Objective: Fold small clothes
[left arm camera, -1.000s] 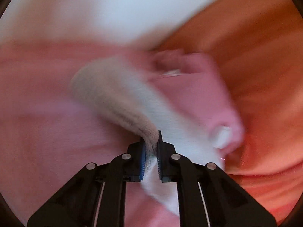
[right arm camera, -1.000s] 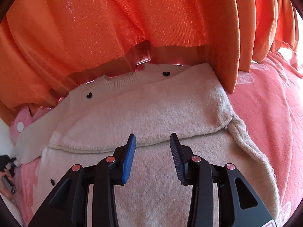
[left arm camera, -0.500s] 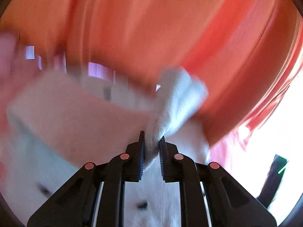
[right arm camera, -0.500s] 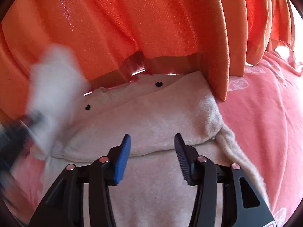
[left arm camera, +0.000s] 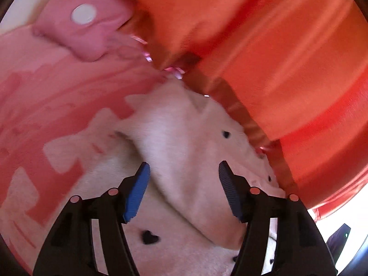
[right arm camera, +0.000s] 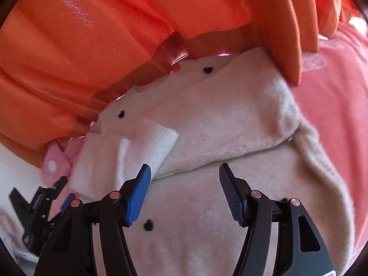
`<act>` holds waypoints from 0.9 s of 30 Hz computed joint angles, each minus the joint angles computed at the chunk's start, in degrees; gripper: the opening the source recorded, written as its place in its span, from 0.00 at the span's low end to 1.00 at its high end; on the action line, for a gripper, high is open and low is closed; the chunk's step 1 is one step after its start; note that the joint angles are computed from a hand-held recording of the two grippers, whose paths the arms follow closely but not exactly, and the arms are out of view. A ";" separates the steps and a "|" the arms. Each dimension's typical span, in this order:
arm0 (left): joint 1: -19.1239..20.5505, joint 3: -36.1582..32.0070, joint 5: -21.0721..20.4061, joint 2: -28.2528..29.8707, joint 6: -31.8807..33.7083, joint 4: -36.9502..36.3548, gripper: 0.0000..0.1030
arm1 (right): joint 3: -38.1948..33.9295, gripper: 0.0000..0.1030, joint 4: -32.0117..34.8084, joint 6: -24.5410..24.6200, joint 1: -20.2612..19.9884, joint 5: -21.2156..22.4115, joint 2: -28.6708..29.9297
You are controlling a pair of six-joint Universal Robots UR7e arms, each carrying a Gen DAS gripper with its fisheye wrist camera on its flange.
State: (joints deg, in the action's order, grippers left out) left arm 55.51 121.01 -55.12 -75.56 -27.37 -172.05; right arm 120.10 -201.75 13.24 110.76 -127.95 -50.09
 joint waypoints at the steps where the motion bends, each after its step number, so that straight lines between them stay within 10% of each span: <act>1: 0.53 1.18 -0.10 -0.55 -0.31 -0.37 0.58 | -0.56 0.61 -0.16 -0.76 0.48 -0.73 0.81; 10: 1.77 2.39 1.27 0.83 -3.34 1.44 0.58 | -15.76 0.64 -1.09 -22.90 5.73 -12.04 16.22; 12: 1.87 2.45 1.58 0.81 -3.54 1.80 0.58 | -18.88 0.59 0.14 -28.20 5.65 -14.85 19.36; 13: 1.96 2.39 1.53 0.85 -3.53 1.88 0.58 | -19.75 0.35 -0.19 -30.07 5.61 -17.07 20.48; 14: 2.09 2.46 1.45 0.88 -3.38 1.74 0.58 | -18.98 0.14 -0.45 -29.54 5.24 -17.00 19.76; 18: 2.24 2.48 1.39 0.94 -3.03 1.31 0.58 | -10.10 0.12 -7.38 -18.75 3.55 -8.76 9.94; 23: 2.45 2.72 0.59 0.77 -3.70 1.25 0.58 | -3.44 0.27 -2.79 -8.61 -2.54 -6.88 2.81; 27: 4.12 2.82 -5.82 0.14 -5.25 -1.17 0.58 | 1.66 0.39 -2.51 0.68 -7.23 5.07 -2.27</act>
